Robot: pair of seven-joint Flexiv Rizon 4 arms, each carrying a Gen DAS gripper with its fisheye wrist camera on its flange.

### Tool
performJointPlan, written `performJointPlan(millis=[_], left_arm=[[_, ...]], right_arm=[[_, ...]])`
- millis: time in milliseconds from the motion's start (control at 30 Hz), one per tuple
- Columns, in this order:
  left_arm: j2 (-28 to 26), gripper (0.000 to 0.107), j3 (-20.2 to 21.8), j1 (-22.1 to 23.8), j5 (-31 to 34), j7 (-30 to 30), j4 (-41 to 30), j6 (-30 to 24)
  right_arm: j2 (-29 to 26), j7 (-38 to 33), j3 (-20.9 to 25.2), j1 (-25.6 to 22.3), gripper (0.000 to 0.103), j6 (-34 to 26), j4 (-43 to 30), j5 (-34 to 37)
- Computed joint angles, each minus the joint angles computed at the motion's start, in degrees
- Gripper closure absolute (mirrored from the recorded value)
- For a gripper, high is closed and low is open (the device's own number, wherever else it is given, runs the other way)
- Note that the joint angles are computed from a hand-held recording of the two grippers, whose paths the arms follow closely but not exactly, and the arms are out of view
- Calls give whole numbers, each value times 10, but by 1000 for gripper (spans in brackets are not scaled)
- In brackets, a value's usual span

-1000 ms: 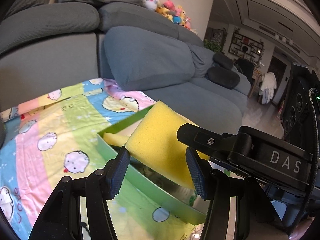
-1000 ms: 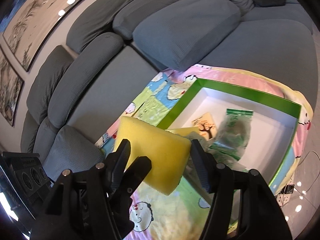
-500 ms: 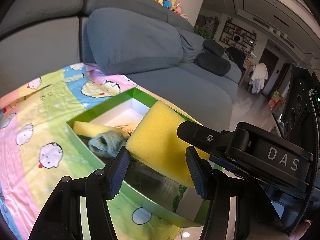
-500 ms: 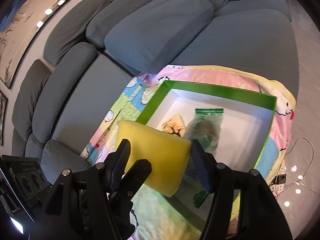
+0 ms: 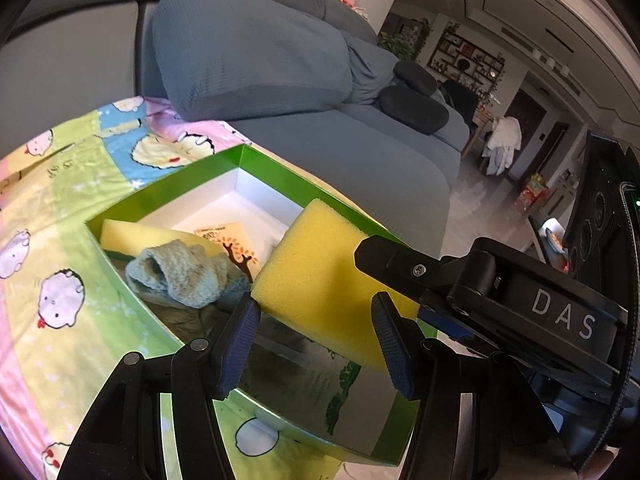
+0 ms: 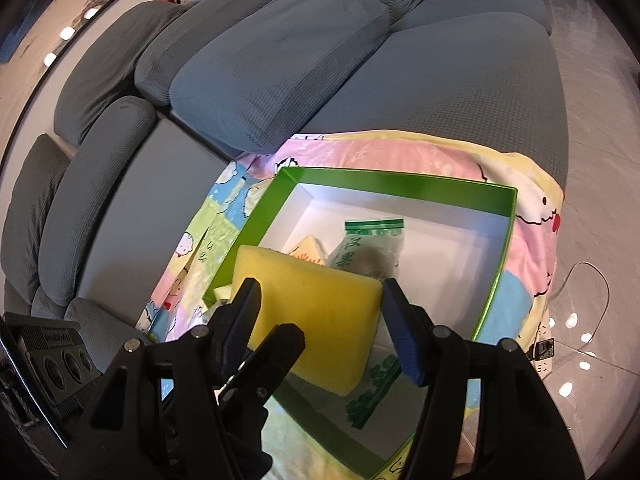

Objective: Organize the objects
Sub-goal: 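Lower the yellow sponge into the box beside the zip bag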

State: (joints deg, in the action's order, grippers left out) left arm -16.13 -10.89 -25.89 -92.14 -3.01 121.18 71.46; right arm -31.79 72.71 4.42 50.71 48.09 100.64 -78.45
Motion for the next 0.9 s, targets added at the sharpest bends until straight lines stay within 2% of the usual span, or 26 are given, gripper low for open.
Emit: performJointPlan(millis=[467,700,900], left_arm=[[-12,49,-8,28,79,-68,1,-55],[-16,49,-13,38,109,-102,2,-58],[-19,49,-18,44,132,-124,3,-65]], right_arm=[[-3,-36,7,10,41,-44,-5,75],[-9,-46,2,12,41,-37,-6,95],[-13,-75,4,20,41,-66,-17,130]])
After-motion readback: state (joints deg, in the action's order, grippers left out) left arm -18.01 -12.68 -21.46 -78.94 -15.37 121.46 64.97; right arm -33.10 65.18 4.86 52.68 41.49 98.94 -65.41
